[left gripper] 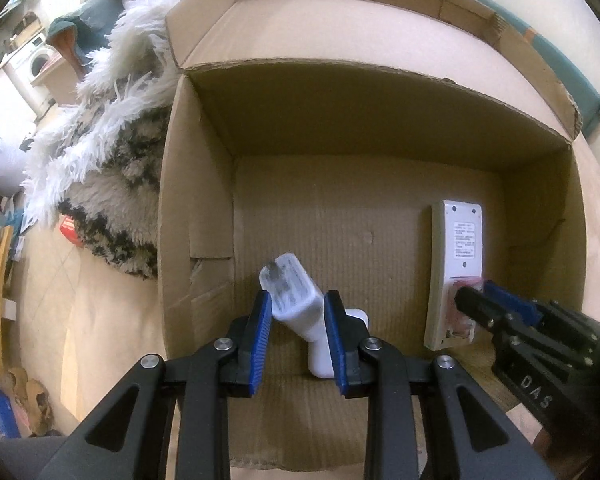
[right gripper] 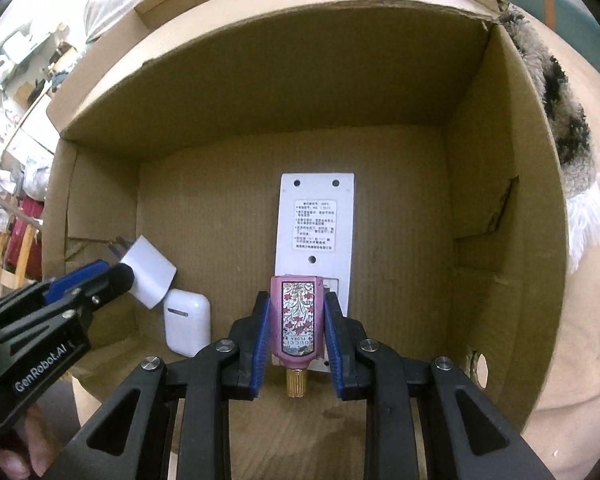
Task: Organize rigid objects
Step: 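Place charger beside earbud case with left tool while right tool sets perfume by remote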
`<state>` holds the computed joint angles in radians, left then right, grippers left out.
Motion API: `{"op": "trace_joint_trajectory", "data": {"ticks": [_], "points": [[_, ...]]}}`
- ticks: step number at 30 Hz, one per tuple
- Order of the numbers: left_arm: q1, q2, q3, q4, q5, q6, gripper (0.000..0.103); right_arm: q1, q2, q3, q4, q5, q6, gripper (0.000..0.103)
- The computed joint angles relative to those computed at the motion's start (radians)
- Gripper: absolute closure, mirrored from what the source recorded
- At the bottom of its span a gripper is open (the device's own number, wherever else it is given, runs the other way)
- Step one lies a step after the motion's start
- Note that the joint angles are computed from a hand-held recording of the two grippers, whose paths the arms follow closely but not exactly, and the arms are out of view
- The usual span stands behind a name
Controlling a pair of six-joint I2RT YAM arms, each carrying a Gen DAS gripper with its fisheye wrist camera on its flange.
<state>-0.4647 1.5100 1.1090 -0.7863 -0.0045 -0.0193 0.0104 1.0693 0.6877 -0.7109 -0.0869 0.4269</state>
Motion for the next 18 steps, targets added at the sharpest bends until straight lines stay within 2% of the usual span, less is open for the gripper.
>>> {"op": "trace_joint_trajectory", "data": {"ticks": [3, 4, 5, 6, 7, 8, 14, 18], "points": [[-0.001, 0.002, 0.007, -0.008, -0.007, 0.005, 0.069, -0.023, -0.045, -0.007, -0.009, -0.007, -0.016, 0.076], [0.0, -0.002, 0.009, -0.011, -0.01, 0.01, 0.059, -0.022, -0.055, -0.006, -0.013, 0.0, -0.016, 0.076], [-0.007, -0.011, 0.007, -0.009, -0.023, 0.011, 0.043, -0.02, -0.062, -0.004, -0.013, 0.005, -0.015, 0.073], [0.0, -0.019, 0.003, -0.005, -0.02, 0.021, 0.042, -0.019, -0.07, -0.003, -0.009, 0.005, -0.012, 0.062], [-0.004, -0.029, 0.0, 0.001, -0.026, 0.019, 0.041, -0.023, -0.083, -0.004, -0.007, 0.003, -0.01, 0.037], [-0.004, -0.031, 0.001, 0.0, -0.026, 0.019, 0.041, -0.025, -0.102, -0.009, 0.001, 0.008, -0.001, 0.032], [0.018, -0.025, 0.024, -0.024, 0.001, 0.014, 0.04, -0.058, -0.119, -0.003, 0.002, -0.038, -0.008, 0.032], [0.026, -0.037, 0.029, -0.035, 0.003, 0.02, 0.04, -0.041, -0.107, 0.008, 0.004, -0.023, 0.001, 0.032]]}}
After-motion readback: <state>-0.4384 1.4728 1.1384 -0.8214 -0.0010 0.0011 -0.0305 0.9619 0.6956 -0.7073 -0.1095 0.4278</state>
